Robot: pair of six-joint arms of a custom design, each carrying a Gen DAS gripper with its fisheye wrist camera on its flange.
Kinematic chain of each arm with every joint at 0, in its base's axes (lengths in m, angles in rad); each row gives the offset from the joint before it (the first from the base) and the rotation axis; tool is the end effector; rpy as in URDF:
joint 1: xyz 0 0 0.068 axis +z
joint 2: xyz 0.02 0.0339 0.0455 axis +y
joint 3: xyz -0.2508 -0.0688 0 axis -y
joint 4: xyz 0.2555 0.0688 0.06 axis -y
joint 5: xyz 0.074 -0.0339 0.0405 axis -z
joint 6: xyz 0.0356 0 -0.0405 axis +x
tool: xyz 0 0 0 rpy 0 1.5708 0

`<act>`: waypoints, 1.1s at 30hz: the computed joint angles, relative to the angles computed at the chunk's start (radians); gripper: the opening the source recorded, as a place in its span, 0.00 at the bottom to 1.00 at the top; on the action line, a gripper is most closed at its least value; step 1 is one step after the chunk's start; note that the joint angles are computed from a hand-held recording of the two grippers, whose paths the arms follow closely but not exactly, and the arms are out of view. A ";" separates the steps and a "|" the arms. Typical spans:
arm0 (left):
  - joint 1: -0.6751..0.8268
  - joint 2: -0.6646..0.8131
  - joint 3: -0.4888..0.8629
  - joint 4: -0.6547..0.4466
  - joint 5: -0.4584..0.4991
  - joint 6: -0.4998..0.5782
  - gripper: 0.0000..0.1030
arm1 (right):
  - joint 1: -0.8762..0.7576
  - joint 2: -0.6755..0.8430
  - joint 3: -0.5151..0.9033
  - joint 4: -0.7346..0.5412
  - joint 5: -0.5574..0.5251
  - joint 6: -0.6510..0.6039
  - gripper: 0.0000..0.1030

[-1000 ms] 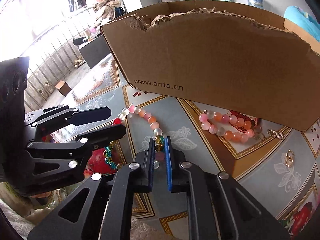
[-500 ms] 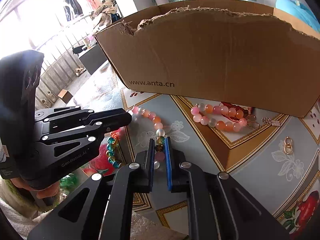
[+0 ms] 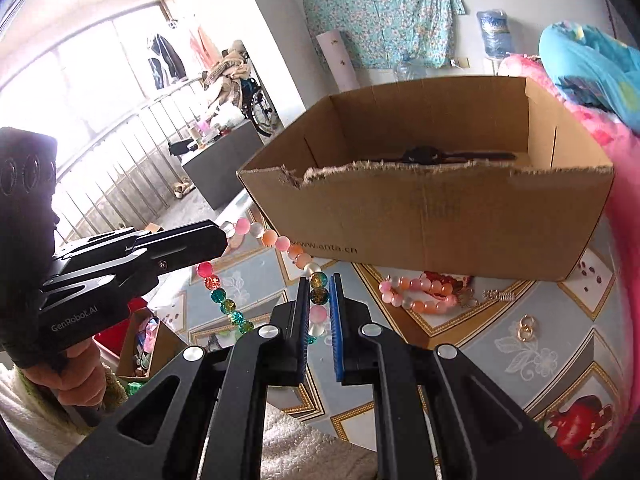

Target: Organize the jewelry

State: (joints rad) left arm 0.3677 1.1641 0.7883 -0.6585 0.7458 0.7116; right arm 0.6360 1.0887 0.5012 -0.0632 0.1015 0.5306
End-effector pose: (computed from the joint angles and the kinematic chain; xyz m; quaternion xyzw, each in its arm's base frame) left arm 0.2249 0.0607 0.2198 0.2488 0.8682 -0.1745 0.3923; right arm 0.1926 0.1377 0.1778 -0.0246 0.8948 0.2063 0.3951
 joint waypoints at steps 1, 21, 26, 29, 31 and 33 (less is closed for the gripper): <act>-0.002 -0.013 0.019 -0.015 0.017 -0.002 0.08 | 0.001 -0.025 0.011 -0.016 0.010 -0.015 0.10; -0.284 0.423 0.513 0.107 -0.207 -0.303 0.08 | -0.350 0.450 0.626 -0.242 -0.362 -0.254 0.10; -0.265 0.558 0.559 0.050 -0.258 -0.283 0.08 | -0.355 0.605 0.714 -0.315 -0.429 -0.253 0.10; -0.290 0.631 0.585 0.061 -0.331 -0.285 0.09 | -0.358 0.734 0.836 -0.403 -0.443 -0.249 0.10; -0.319 0.640 0.551 0.142 -0.417 -0.292 0.09 | -0.356 0.799 0.895 -0.431 -0.420 -0.243 0.11; -0.331 0.643 0.524 0.205 -0.448 -0.293 0.09 | -0.350 0.825 0.926 -0.445 -0.363 -0.244 0.11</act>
